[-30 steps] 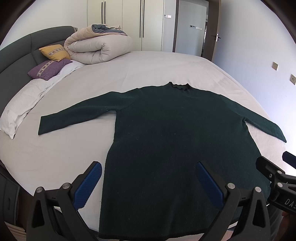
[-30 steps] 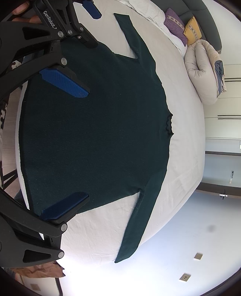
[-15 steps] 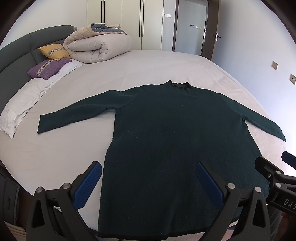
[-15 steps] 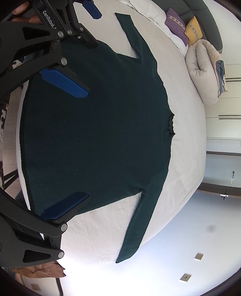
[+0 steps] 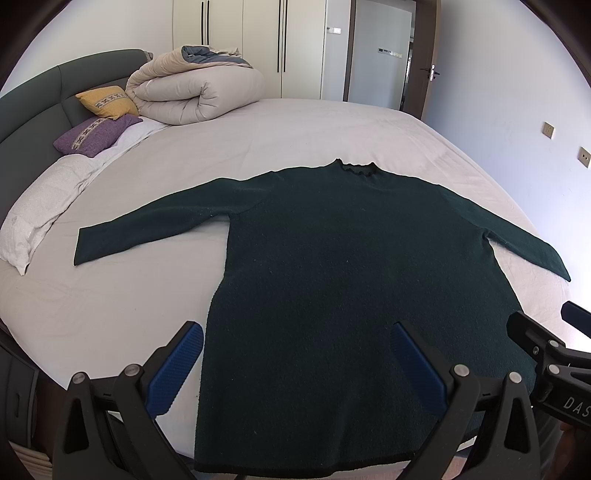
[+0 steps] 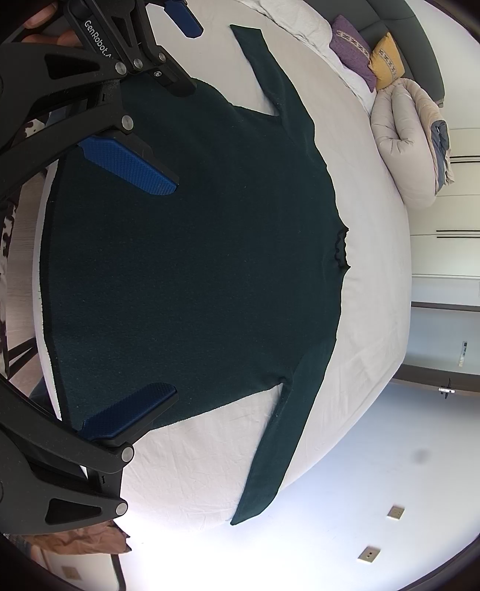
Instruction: Fold small clothes
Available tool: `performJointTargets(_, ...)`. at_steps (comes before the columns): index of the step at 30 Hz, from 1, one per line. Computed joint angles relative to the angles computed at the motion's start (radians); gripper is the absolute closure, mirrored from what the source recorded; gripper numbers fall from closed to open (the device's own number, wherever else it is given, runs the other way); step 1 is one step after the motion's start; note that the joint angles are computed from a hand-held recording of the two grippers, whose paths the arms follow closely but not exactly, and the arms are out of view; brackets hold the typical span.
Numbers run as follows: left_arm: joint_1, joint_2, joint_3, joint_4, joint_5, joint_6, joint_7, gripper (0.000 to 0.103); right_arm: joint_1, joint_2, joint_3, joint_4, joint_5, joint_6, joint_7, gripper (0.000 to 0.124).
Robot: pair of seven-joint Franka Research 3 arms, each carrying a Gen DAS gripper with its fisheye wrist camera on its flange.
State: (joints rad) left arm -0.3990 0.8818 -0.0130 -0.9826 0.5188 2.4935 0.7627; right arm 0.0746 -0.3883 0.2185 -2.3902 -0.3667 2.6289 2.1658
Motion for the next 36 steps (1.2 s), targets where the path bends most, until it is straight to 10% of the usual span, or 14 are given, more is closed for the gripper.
performJointTargets(36, 0.004, -0.006, -0.003, -0.016, -0.003, 0.004, -0.001, 0.0, 0.005, -0.009, 0.004, -0.01, -0.004, -0.008, 0.009, 0.021)
